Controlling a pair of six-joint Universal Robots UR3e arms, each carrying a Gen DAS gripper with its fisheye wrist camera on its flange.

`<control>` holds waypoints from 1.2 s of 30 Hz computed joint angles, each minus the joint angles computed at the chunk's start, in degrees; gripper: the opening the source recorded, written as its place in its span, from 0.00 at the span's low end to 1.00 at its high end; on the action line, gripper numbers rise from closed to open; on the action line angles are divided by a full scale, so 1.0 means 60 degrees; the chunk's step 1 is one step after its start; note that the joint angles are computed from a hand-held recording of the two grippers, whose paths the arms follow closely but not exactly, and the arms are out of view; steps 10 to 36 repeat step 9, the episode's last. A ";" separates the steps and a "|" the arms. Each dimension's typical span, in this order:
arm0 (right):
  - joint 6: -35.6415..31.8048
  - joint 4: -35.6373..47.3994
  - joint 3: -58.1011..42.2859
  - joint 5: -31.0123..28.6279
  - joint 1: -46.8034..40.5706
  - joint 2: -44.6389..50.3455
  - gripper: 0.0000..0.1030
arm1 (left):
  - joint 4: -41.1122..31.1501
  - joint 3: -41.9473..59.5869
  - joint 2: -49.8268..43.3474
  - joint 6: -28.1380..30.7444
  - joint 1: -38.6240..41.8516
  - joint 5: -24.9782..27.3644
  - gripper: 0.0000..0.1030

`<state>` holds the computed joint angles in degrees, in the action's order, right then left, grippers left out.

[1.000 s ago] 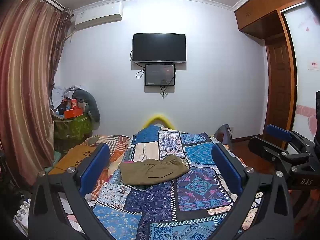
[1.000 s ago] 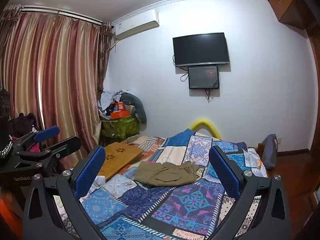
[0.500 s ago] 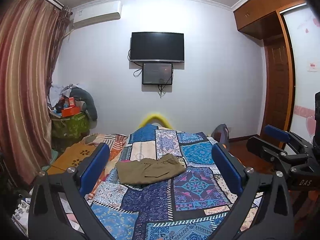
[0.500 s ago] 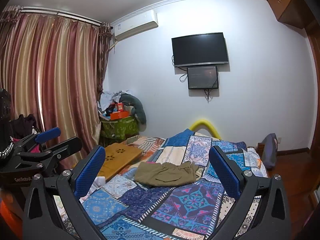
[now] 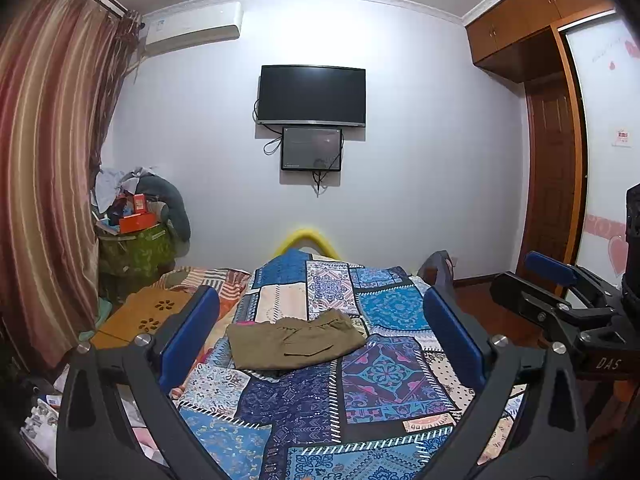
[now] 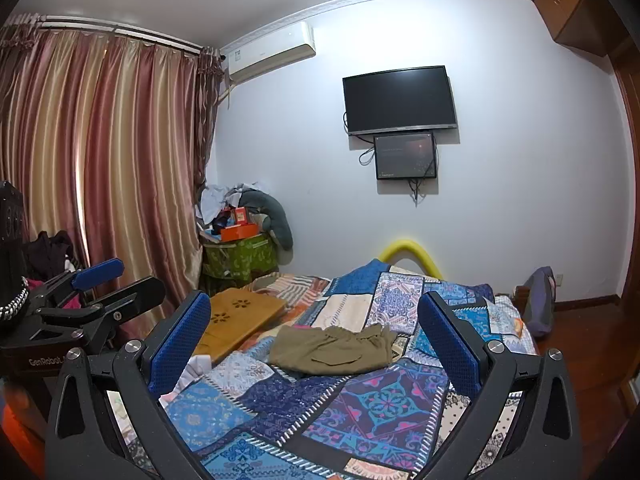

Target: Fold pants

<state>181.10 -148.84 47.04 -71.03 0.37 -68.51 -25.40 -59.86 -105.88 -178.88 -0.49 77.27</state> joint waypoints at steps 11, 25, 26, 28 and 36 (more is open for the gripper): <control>0.0016 0.0023 -0.0065 -0.0063 0.0067 0.0070 1.00 | -0.0296 0.0287 -0.0173 0.0083 -0.0011 -0.0096 1.00; 0.0016 0.0023 -0.0065 -0.0063 0.0067 0.0070 1.00 | -0.0296 0.0287 -0.0173 0.0083 -0.0011 -0.0096 1.00; 0.0016 0.0023 -0.0065 -0.0063 0.0067 0.0070 1.00 | -0.0296 0.0287 -0.0173 0.0083 -0.0011 -0.0096 1.00; 0.0016 0.0023 -0.0065 -0.0063 0.0067 0.0070 1.00 | -0.0296 0.0287 -0.0173 0.0083 -0.0011 -0.0096 1.00; 0.0016 0.0023 -0.0065 -0.0063 0.0067 0.0070 1.00 | -0.0296 0.0287 -0.0173 0.0083 -0.0011 -0.0096 1.00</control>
